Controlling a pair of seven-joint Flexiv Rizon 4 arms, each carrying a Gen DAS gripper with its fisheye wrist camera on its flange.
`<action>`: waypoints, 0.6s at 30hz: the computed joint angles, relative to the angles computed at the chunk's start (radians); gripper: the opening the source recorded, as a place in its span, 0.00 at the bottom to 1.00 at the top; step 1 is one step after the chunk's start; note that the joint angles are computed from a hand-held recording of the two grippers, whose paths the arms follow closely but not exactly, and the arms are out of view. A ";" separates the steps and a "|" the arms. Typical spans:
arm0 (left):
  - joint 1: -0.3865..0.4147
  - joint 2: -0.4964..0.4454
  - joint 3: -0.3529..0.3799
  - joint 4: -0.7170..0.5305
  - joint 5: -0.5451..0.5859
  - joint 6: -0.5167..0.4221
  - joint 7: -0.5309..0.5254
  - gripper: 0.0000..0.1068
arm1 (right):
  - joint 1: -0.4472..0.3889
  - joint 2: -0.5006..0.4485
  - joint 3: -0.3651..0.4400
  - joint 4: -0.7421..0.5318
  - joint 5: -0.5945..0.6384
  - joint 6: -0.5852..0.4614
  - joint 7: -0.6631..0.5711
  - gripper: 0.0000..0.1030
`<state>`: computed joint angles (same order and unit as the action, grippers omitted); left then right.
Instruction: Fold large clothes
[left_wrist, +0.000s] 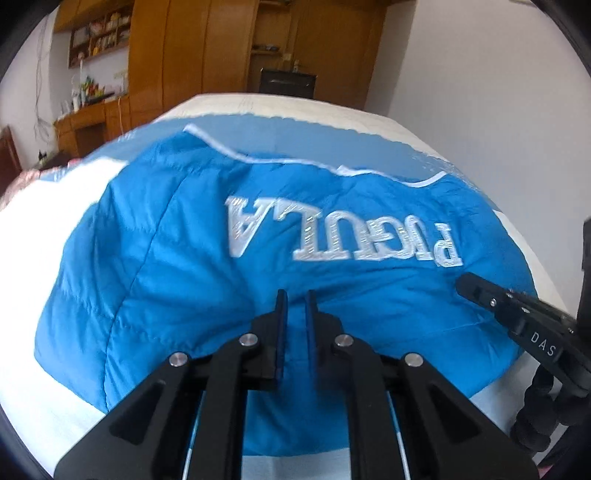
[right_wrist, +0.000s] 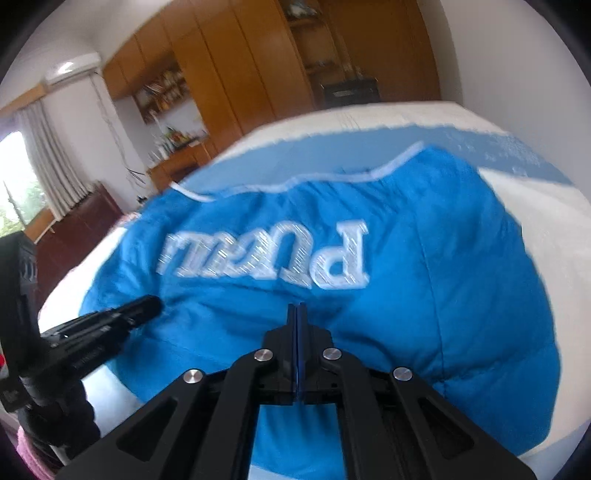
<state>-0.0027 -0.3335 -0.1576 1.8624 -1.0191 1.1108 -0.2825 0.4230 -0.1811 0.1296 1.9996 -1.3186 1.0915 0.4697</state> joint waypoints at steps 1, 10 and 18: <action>-0.004 -0.003 0.001 0.000 0.010 0.002 -0.005 0.08 | -0.001 -0.010 0.002 -0.005 0.015 0.009 -0.014 0.00; 0.010 -0.053 0.002 -0.027 0.133 -0.012 -0.087 0.10 | 0.039 -0.057 -0.007 -0.020 0.173 -0.022 -0.148 0.00; 0.045 0.002 -0.002 -0.021 0.133 -0.036 -0.096 0.20 | 0.018 0.053 -0.006 0.041 0.154 0.026 -0.168 0.00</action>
